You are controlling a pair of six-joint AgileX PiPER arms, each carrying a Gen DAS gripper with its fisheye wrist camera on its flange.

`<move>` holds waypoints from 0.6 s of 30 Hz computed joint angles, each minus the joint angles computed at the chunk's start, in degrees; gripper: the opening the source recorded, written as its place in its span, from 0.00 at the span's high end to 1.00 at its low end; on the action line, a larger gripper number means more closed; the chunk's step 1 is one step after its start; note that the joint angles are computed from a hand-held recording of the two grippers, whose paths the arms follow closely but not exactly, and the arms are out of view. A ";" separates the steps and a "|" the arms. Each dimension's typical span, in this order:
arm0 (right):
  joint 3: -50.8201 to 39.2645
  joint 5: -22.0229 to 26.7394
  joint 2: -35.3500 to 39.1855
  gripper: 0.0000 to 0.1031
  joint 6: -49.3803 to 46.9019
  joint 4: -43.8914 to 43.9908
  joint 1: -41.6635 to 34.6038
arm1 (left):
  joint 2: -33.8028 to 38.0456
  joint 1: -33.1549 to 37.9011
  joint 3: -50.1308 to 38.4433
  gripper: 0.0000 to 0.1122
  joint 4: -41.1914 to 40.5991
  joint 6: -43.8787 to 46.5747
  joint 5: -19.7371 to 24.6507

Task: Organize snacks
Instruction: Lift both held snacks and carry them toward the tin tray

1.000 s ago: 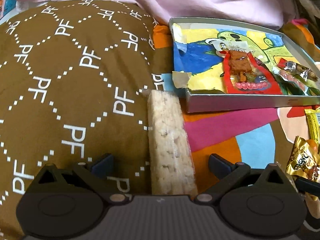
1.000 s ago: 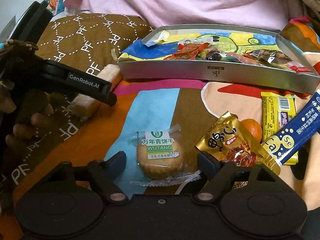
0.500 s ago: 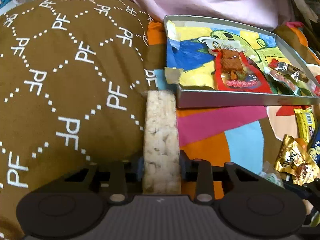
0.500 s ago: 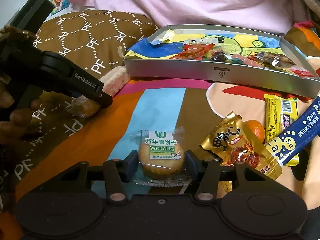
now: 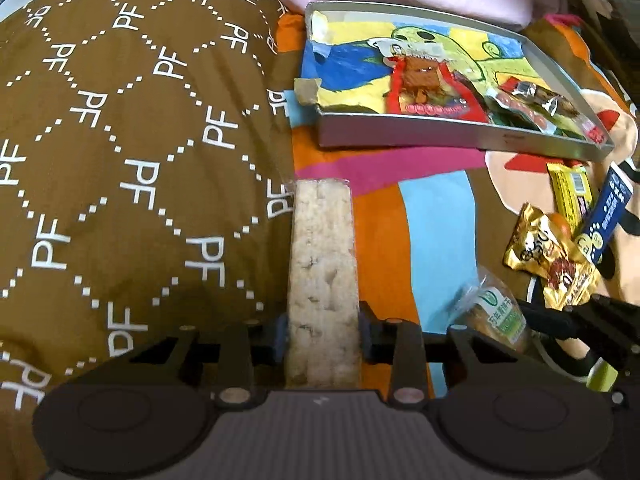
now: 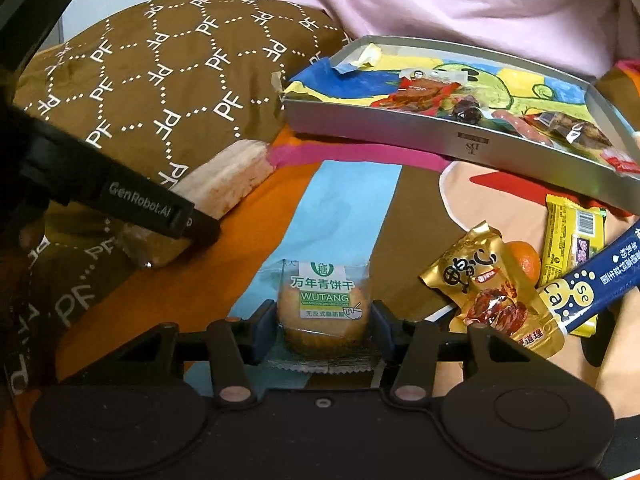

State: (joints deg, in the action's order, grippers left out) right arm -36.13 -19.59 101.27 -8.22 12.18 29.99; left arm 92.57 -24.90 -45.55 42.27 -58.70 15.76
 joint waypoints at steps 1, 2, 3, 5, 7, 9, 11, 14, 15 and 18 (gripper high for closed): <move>0.11 -0.41 0.20 0.48 0.16 -0.11 0.05 | 0.02 -0.14 -0.14 0.66 -0.17 0.20 0.36; 0.23 -0.85 0.35 0.48 0.67 -0.57 -0.01 | 0.14 -0.11 -0.47 0.66 -0.75 0.82 0.62; 0.29 -1.28 0.55 0.47 1.83 -1.75 -0.24 | 0.43 0.07 -0.98 0.65 -1.73 1.72 0.83; 0.29 -2.24 1.16 0.46 3.95 -3.54 -0.67 | 1.09 0.78 -1.93 0.64 -5.04 4.82 0.66; 0.46 -3.09 1.69 0.42 5.52 -4.81 -1.10 | 2.23 1.19 -3.09 0.60 -6.19 6.45 0.72; 0.39 -3.64 2.14 0.40 6.32 -5.25 -1.30 | 3.01 1.71 -4.04 0.56 -8.95 9.78 0.79; 0.21 -3.66 2.49 0.39 7.48 -6.07 -1.57 | 3.65 1.86 -4.54 0.56 -8.78 10.00 0.70; 0.19 -3.43 2.49 0.39 6.93 -5.52 -1.37 | 3.88 1.92 -4.57 0.58 -9.15 10.07 0.68; 0.13 -3.19 2.43 0.39 6.86 -5.46 -1.29 | 3.69 1.66 -4.29 0.62 -8.56 9.29 0.84; -0.01 -2.19 1.98 0.45 8.32 -7.34 -1.41 | 2.86 -0.09 -3.19 0.65 -4.79 5.26 2.32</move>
